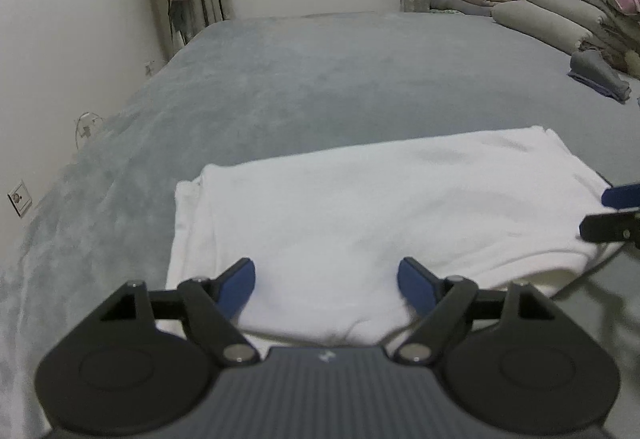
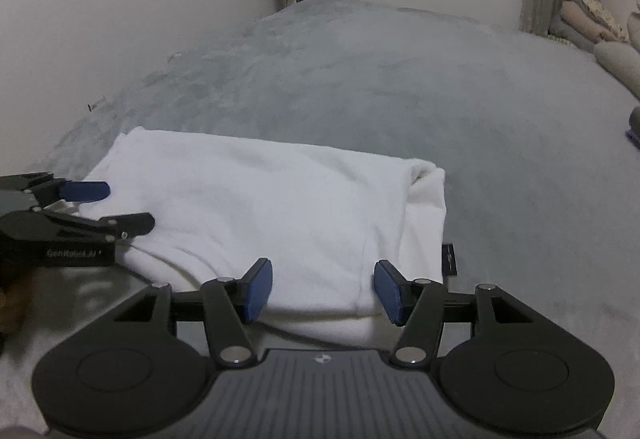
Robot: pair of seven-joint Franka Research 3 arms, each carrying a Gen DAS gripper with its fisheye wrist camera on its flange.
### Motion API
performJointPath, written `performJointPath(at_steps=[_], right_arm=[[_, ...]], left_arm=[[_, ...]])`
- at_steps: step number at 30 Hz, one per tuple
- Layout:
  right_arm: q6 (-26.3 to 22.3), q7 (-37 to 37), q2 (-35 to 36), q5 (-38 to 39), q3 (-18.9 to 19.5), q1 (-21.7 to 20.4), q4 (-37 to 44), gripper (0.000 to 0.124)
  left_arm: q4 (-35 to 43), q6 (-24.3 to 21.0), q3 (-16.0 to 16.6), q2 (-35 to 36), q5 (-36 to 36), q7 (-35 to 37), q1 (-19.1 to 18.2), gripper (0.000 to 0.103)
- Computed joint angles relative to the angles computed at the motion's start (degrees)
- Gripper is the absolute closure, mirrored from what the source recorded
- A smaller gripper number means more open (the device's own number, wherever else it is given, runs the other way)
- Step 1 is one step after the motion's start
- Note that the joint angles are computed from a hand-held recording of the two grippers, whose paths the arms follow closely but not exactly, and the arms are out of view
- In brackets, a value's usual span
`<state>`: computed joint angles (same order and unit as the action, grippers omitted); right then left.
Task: Fold clothes
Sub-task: 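Roll the right gripper and grasp the end of the folded sweatshirt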
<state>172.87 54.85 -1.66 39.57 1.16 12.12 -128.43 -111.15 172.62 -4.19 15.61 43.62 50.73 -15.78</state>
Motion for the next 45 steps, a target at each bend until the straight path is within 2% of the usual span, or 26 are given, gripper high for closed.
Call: performJointPath(at_steps=[2,3,5,7,9,13,19,21,23,25,28,31,33,35,36,37,39,42,45], right_arm=[[-3.41,-10.32,-0.6,16.93,-1.34,0.65,1.6,0.064],[-4.02,-11.72,-0.92,21.17,-1.64,0.42,1.82,0.064],[-4.02,-12.18,-1.51,26.75,-2.03,-0.16,1.91,0.056],[-2.59,-11.98,-1.74,28.96,-2.11,-0.66,1.8,0.05],[-1.37,-11.3,-1.73,30.87,-2.35,-1.16,1.86,0.049],[-1.83,-4.9,-0.79,29.94,-2.66,-2.6,2.33,0.048],[-9.85,-5.45,0.77,34.01,-2.87,-4.35,4.48,0.048],[-9.8,-2.74,1.56,30.29,-2.23,-4.43,4.76,0.048],[-9.0,-0.3,2.34,26.09,-1.64,-4.36,4.9,0.045],[-8.42,-0.81,2.62,26.22,-1.23,-4.37,5.06,0.042],[-7.64,-2.35,2.86,29.0,-0.84,-4.45,5.15,0.043],[-7.9,-3.27,2.99,30.15,-0.57,-4.36,5.42,0.055],[-6.63,-3.1,2.9,30.66,-0.42,-4.22,5.47,0.069],[-5.26,-4.68,2.66,33.88,-0.32,-4.12,5.56,0.095],[-4.96,-6.1,2.49,35.49,-0.29,-4.05,5.63,0.101],[-4.85,-7.79,2.29,37.1,-0.29,-3.98,5.71,0.107],[-4.67,-11.18,1.9,40.32,-0.33,-3.79,5.89,0.11],[-4.77,-13.98,1.46,42.37,-0.43,-3.46,5.95,0.109],[-4.44,-5.11,1.74,33.38,-0.7,-3.46,5.03,0.09]], left_arm=[[-0.28,0.04,0.15,-0.32,0.15,-0.35,-0.1,0.025],[-0.42,0.1,0.3,-0.47,0.42,-0.71,-0.22,0.025],[-0.48,0.4,0.89,-0.51,1.65,-1.95,-0.66,0.025],[-0.17,1.04,0.68,-0.26,1.67,-1.79,-0.26,0.025],[-0.08,1.49,0.3,-0.16,1.02,-1.05,0.21,0.025],[-0.18,1.86,-0.39,-0.07,-0.98,0.87,0.86,0.025],[-0.4,3.35,0.41,-0.13,-1.13,1.19,-0.04,0.023],[-0.2,3.51,1.13,0.04,-0.29,0.75,-0.82,0.023],[0.37,3.26,4.01,0.19,4.16,-2.75,-3.46,0.023],[0.81,3.06,5.19,0.37,7.84,-5.57,-4.55,0.023],[1.19,2.59,4.22,0.73,9.15,-6.72,-3.77,0.023],[1.5,2.51,3.57,0.82,10.25,-7.35,-3.26,0.022],[1.21,3.68,2.86,0.67,10.16,-6.92,-2.53,0.022],[1.11,4.6,2.74,0.68,10.43,-6.51,-2.53,0.022],[1.23,4.57,3.02,0.8,10.95,-6.61,-2.92,0.022],[1.4,4.33,3.34,0.97,11.61,-6.88,-3.41,0.022],[1.82,3.94,3.71,1.35,12.71,-7.55,-4.03,0.022],[2.01,3.51,2.78,1.56,11.9,-6.59,-3.4,0.022],[1.66,3.77,1.17,1.69,8.53,-3.78,-1.84,0.021]])
